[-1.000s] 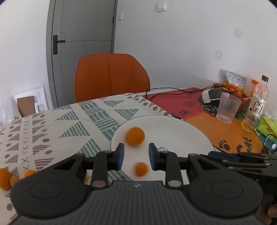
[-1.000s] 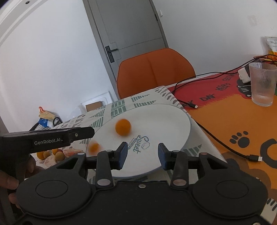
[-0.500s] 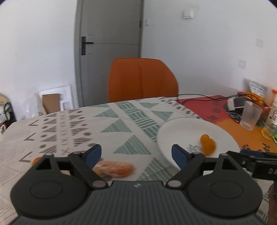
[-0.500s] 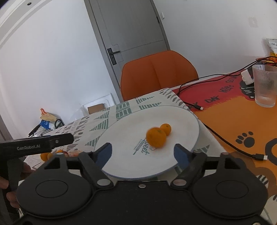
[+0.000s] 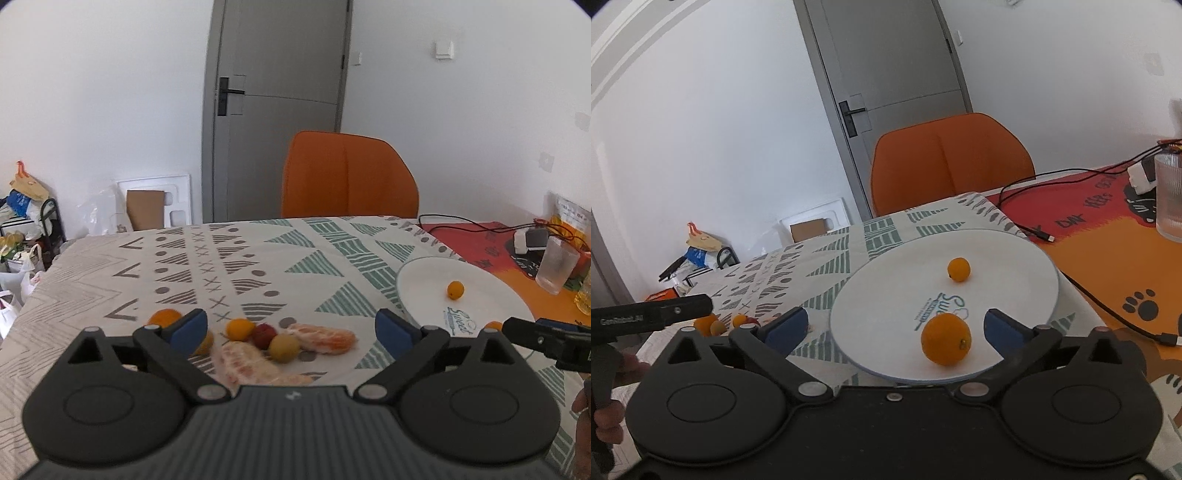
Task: Organize fruits
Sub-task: 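Move the left tool back and grasp the brown round fruit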
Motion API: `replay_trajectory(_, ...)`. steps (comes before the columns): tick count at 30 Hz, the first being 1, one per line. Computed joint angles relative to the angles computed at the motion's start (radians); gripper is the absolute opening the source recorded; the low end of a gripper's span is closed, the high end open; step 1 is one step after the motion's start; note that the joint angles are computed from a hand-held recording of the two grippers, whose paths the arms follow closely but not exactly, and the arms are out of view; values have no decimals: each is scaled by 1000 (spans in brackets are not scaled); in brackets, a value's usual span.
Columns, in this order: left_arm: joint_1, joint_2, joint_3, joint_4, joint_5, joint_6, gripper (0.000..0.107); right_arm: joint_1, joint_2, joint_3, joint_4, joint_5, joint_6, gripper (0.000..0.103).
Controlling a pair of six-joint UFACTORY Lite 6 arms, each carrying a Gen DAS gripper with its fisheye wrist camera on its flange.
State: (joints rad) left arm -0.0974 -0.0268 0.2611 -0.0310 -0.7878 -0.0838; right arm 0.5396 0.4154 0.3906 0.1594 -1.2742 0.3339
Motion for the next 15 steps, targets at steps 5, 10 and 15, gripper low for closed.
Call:
replay_trajectory(5, 103, -57, -58, 103, 0, -57, 98, 77, -4, 9, 78, -13, -23, 103)
replay_trajectory(10, 205, -101, -106, 223, 0, -126, 98, 153, 2, 40, 142, 12, -49, 103)
replay_trajectory(15, 296, -144, -145, 327, 4, -167, 98, 206, 5, 70, 173, 40, -85, 103)
